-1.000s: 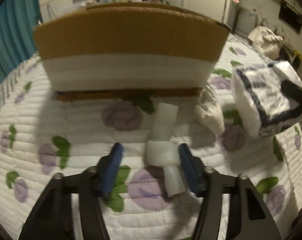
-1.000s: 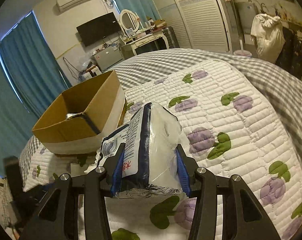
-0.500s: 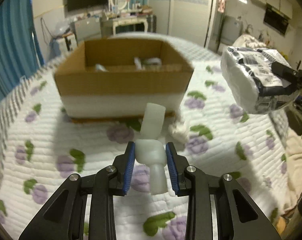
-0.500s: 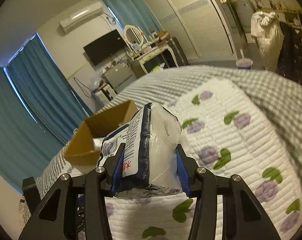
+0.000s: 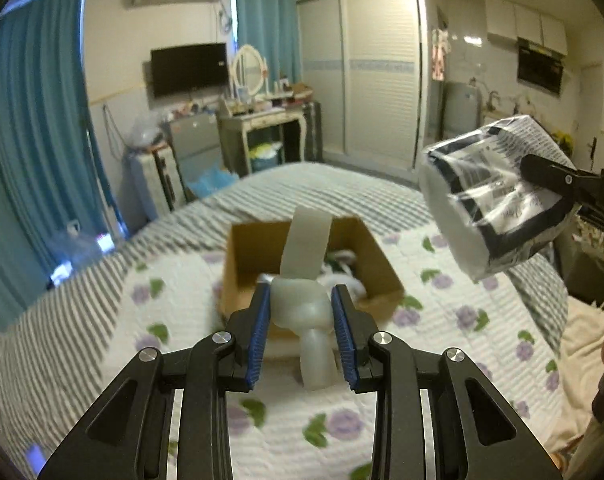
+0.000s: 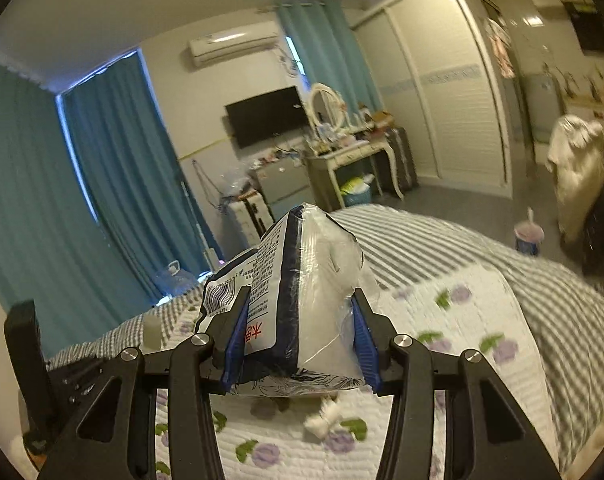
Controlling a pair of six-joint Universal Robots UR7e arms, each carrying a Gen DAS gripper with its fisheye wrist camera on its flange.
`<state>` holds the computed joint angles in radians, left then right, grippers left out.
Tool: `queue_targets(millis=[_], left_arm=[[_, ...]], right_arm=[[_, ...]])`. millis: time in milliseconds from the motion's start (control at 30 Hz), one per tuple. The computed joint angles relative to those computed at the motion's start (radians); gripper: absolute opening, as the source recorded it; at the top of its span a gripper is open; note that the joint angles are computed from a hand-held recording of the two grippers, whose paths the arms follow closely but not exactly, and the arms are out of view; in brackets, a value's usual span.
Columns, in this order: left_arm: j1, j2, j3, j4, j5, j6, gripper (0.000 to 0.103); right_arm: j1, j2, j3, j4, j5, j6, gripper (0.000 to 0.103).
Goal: Organize soft objects
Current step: 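Place the tissue pack and plastic piece into the box and open both tools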
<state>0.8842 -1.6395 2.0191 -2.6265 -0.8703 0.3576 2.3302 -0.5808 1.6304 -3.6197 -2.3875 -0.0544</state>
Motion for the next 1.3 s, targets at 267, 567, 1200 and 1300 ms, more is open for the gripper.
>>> queue_targets(millis=[267,567,1200,1300], left_arm=[[0.091,0.186,-0.149,-0.087,-0.055,0.100,0.030],[0.221,0.388,-0.293,-0.129,-0.097,0.141,0.030],[0.194,0.385,-0.271,-0.220,-0.039,0.171,0.075],[0.133,0.322,-0.238,-0.216,-0.007,0.163,0.075]], right_arm=[[-0.076,0.093,-0.188,0.093,0.093,-0.041,0.047],[-0.221,0.207,-0.355,0.274,0.211,0.032,0.047],[-0.212,0.195,-0.358,0.313,0.181,-0.014,0.069],[-0.158,0.153,-0.329,0.290,0.112,-0.051,0.072]])
